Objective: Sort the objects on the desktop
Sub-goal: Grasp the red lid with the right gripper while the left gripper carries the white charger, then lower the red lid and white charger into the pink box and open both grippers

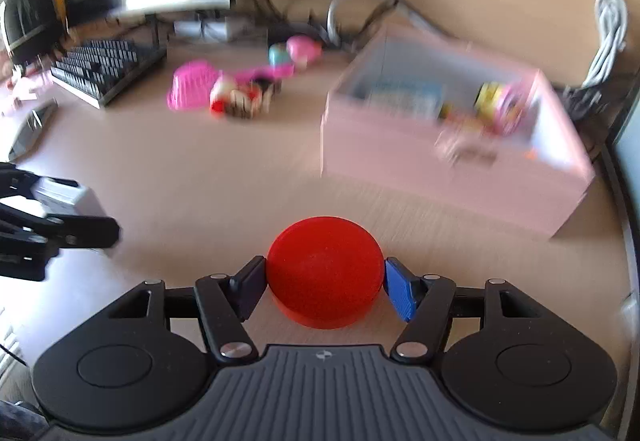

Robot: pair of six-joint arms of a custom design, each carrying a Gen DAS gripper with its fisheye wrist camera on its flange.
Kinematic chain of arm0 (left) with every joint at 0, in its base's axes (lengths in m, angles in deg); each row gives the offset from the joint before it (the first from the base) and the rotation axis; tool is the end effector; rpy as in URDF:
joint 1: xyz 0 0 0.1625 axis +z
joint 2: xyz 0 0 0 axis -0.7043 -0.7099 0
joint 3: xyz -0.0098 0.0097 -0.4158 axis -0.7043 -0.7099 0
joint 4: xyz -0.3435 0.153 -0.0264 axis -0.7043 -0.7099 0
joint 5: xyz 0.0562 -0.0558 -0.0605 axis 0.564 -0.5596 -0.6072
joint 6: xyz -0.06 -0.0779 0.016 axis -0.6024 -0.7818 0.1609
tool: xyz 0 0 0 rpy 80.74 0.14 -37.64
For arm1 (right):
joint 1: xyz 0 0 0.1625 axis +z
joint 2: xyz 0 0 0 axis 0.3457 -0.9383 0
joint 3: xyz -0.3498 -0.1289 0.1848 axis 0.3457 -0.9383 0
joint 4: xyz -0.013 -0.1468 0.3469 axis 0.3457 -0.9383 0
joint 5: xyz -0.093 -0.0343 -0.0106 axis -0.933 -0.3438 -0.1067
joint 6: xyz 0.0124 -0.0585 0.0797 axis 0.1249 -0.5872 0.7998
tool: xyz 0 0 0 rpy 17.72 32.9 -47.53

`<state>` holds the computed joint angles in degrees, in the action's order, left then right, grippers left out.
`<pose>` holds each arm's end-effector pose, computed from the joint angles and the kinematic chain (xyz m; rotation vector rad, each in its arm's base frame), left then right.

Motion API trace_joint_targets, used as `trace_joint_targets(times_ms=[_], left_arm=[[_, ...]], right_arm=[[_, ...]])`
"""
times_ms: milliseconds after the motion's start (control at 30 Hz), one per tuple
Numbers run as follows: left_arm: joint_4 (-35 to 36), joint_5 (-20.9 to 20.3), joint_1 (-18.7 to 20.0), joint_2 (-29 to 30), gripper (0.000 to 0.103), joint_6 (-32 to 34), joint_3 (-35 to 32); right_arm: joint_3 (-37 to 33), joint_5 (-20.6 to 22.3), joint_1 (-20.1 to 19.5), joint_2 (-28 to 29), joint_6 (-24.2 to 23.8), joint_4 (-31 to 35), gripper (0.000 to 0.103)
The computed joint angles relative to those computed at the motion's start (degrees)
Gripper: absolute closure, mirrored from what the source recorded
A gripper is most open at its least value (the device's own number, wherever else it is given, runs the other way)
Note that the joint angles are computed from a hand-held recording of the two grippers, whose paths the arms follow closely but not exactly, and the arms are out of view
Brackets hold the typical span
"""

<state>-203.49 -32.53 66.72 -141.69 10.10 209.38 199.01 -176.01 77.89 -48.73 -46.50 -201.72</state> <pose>-0.3378 -0.3569 0.0812 0.6186 2.4042 -0.7745 0.1291 -0.3394 0.2439 0.5219 -2.2781 0.8112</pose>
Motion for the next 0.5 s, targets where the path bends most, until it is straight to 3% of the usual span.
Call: trace_joint_targets(times_ms=[233, 367, 500], left_arm=[[-12.8, -2.9, 1.9, 5.6, 0.02, 21.4, -10.8], [-12.8, -6.5, 4.1, 12.5, 0.02, 27.5, -22.2], [-14.8, -10.0, 5.6, 20.5, 0.02, 33.5, -32.6]], right_arm=[[-2.8, -3.0, 8.0, -14.8, -2.4, 4.1, 0.039], [-4.3, -6.4, 10.8, -19.0, -4.8, 3.2, 0.039], [-3.7, -8.7, 10.9, -21.1, -4.9, 1.9, 0.039]])
